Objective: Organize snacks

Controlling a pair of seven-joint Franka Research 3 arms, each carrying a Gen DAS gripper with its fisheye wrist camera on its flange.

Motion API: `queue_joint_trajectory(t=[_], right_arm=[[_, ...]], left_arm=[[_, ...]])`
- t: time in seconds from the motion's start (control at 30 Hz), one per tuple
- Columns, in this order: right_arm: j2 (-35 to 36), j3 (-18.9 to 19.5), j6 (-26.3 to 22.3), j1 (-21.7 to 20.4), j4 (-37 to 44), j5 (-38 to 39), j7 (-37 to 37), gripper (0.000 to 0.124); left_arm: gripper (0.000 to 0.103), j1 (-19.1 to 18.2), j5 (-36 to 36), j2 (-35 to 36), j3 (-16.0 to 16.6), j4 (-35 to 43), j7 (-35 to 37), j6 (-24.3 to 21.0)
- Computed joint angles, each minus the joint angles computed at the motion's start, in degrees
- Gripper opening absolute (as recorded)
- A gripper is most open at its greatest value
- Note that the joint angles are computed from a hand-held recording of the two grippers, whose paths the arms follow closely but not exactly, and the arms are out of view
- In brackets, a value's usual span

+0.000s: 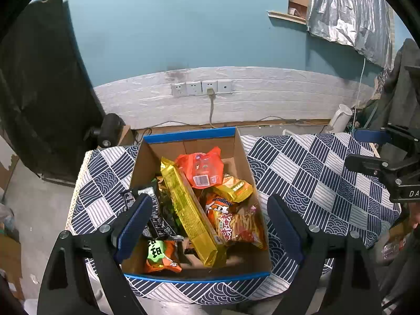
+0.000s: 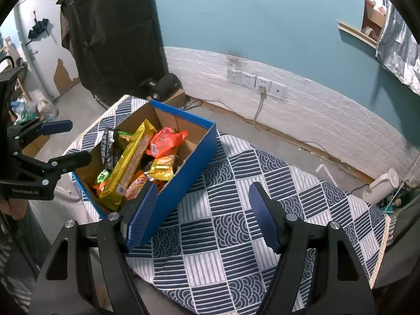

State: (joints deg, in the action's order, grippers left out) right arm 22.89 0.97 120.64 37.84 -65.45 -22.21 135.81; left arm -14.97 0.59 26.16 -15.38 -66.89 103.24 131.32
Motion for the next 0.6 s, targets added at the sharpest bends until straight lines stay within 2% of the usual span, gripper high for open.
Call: queue_joint_trajectory(t=[0.6], right_arm=[[0.1,0.0,-0.1,0.0,0.1,0.0,0.0,0.072]], left_arm=[[0.09,-0.2,0.6,0.2,0.1,0.4,-0.5,-0.1]])
